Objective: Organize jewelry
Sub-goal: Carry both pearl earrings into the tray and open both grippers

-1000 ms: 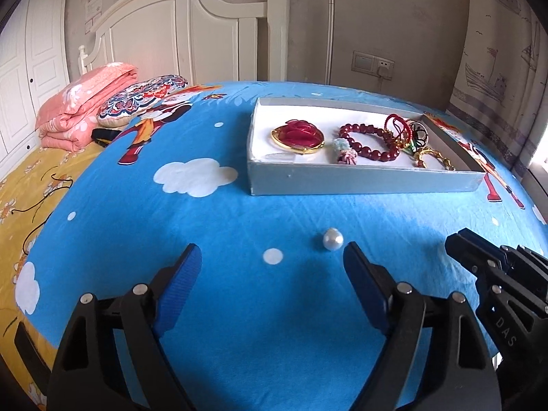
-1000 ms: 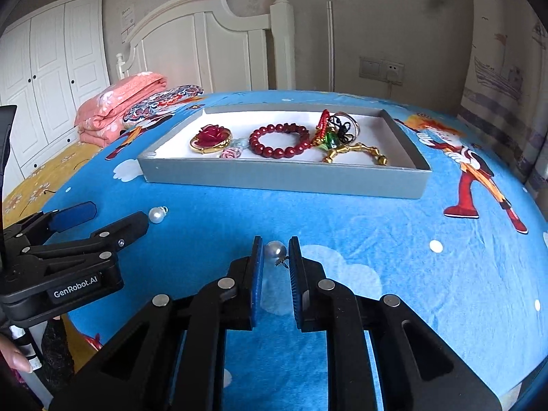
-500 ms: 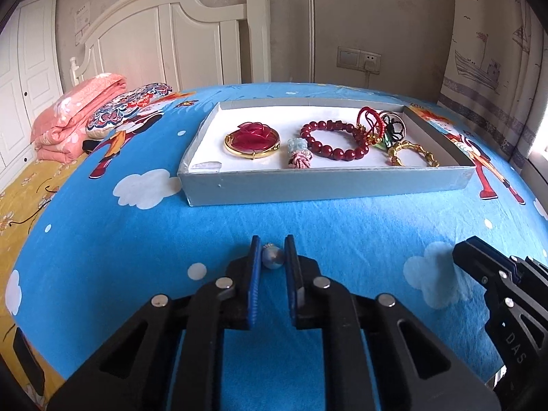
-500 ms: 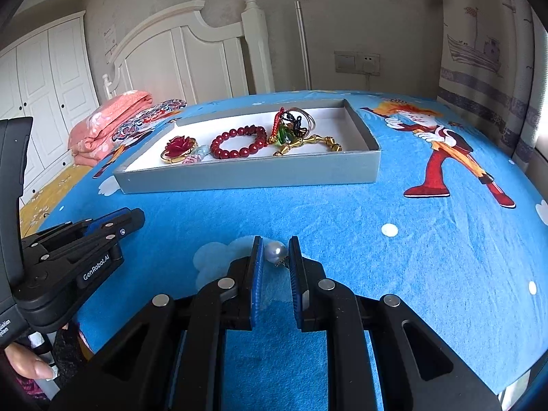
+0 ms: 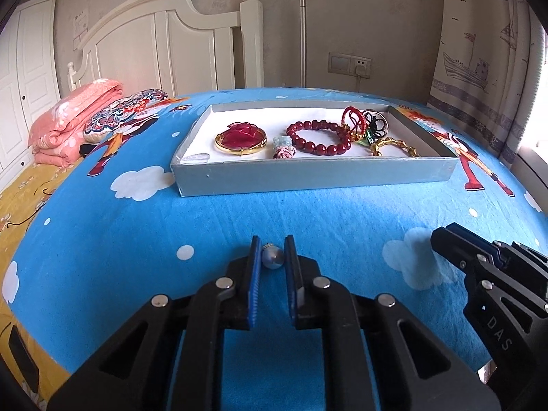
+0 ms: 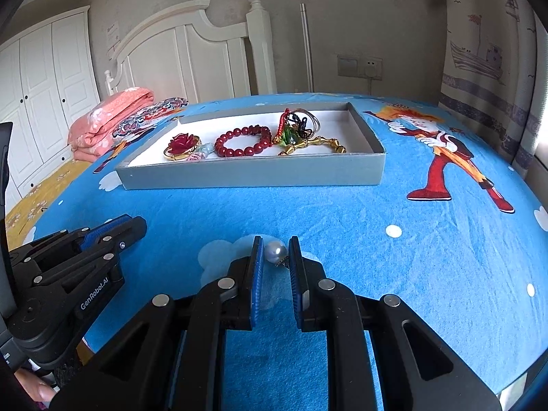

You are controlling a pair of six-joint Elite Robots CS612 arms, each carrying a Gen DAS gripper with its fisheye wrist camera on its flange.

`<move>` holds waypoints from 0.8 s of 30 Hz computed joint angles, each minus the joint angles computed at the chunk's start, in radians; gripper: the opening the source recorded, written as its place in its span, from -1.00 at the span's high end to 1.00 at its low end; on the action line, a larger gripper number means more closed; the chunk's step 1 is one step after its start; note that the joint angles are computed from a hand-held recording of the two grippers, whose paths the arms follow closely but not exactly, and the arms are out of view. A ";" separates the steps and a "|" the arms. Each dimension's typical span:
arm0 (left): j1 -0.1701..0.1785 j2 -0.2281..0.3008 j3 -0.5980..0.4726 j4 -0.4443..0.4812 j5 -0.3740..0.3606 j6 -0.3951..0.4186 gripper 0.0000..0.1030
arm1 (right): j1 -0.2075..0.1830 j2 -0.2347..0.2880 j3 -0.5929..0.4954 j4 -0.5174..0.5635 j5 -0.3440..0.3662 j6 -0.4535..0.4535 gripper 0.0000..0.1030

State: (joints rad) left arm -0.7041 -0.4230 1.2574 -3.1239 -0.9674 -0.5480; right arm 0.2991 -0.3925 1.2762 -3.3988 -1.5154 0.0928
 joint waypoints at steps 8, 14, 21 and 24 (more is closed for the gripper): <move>-0.003 -0.004 0.013 -0.023 -0.016 -0.006 0.75 | 0.002 0.002 -0.005 0.003 -0.007 -0.008 0.71; -0.002 -0.003 0.012 -0.029 -0.021 -0.009 0.75 | 0.004 0.003 -0.007 0.004 -0.009 -0.015 0.71; 0.003 -0.006 -0.003 -0.031 -0.021 -0.005 0.75 | 0.006 0.002 -0.026 0.023 -0.018 -0.019 0.71; 0.008 -0.007 -0.020 -0.027 -0.022 0.004 0.75 | 0.005 -0.001 -0.044 0.044 -0.020 -0.024 0.71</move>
State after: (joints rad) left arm -0.6966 -0.4305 1.2371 -3.1507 -0.9893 -0.5442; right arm 0.3045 -0.3932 1.2325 -3.3549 -1.5356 0.0687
